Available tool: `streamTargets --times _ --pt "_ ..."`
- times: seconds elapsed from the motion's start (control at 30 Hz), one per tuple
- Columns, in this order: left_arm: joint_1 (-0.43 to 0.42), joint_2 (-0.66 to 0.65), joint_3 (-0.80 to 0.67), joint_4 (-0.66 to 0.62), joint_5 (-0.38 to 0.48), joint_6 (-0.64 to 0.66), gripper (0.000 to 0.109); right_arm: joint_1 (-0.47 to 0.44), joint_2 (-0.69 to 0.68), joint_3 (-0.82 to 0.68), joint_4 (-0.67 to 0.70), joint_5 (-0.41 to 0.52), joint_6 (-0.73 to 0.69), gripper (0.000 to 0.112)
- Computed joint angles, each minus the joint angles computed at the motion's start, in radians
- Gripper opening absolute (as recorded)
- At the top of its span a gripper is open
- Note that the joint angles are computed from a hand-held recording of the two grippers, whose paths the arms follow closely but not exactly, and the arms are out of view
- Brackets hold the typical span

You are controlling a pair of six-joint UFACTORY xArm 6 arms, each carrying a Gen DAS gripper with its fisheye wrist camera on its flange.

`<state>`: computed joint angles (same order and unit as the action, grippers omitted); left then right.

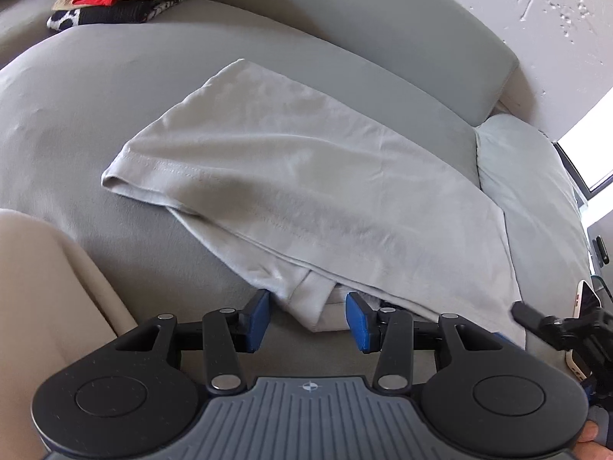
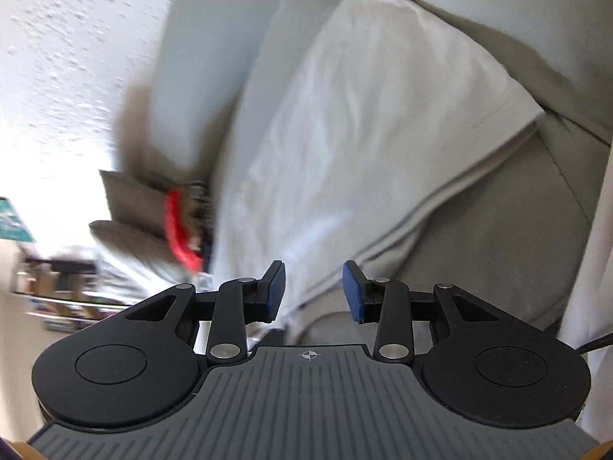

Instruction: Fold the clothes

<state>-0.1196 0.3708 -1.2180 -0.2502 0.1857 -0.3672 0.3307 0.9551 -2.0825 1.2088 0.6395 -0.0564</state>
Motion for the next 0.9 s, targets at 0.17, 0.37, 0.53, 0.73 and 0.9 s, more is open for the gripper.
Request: streamTargets --times 0.17,0.37,0.53,0.73,0.9 --pt "-0.005 0.001 0.002 -0.132 -0.004 0.112 0.043 0.007 0.015 -0.012 -0.088 -0.009 0.121 0.031" --pt "-0.006 0.005 -0.001 -0.223 0.002 0.181 0.043 0.017 0.0 0.017 -0.046 -0.009 0.183 0.039" --pt "-0.008 0.003 0.002 -0.335 0.001 0.266 0.043 0.045 0.017 0.025 0.084 -0.122 0.142 0.039" --pt "-0.011 0.0 0.008 -0.396 -0.006 0.333 0.043 0.073 0.008 0.057 0.186 -0.245 0.059 0.031" --pt "-0.013 -0.004 0.006 -0.603 -0.012 0.488 0.043 0.084 0.059 -0.001 0.066 -0.287 0.171 0.005"
